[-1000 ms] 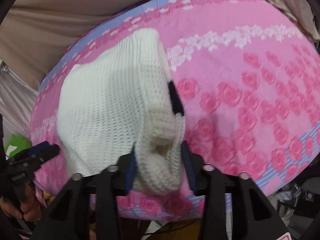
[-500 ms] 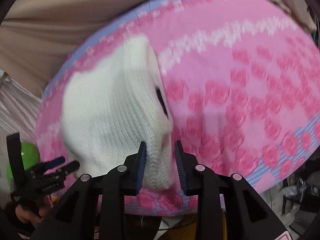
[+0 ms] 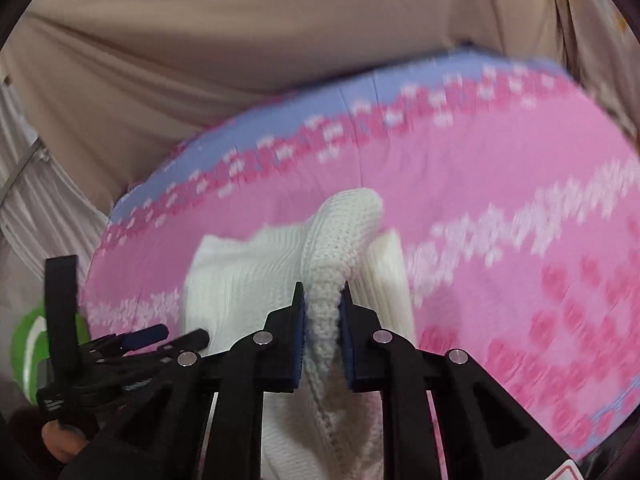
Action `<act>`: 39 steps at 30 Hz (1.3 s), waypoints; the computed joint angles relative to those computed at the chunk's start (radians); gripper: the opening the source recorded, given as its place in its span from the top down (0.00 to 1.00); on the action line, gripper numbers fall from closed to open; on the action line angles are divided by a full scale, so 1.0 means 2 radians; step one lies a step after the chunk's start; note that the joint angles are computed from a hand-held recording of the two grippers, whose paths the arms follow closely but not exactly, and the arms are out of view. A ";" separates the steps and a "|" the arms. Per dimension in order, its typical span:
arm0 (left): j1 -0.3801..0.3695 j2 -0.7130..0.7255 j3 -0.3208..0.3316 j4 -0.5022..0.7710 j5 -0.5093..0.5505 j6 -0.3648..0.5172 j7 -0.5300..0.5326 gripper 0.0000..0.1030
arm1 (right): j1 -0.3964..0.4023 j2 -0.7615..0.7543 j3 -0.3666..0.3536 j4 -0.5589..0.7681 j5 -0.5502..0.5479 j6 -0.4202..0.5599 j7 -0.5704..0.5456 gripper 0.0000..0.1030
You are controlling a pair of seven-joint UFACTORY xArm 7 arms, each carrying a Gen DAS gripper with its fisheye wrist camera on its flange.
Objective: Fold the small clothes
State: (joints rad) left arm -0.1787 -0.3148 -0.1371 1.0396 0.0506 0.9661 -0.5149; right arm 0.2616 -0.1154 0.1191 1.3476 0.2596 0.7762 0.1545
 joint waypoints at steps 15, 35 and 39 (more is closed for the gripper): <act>-0.017 -0.049 -0.024 -0.053 0.018 0.008 -0.014 0.20 | 0.011 -0.057 0.018 -0.069 -0.062 0.087 -0.022 0.83; 0.003 -0.015 -0.031 -0.002 0.036 -0.016 -0.040 0.22 | 0.004 -0.042 0.006 -0.039 -0.056 0.071 -0.007 0.87; -0.003 0.018 -0.015 0.003 0.030 -0.018 -0.036 0.21 | 0.002 0.041 0.010 -0.005 -0.083 0.079 -0.005 0.91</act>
State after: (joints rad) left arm -0.1841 -0.2793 -0.1662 1.0460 0.1115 0.9305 -0.5877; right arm 0.2654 -0.0325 0.1397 1.3377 0.0942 0.9351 0.1441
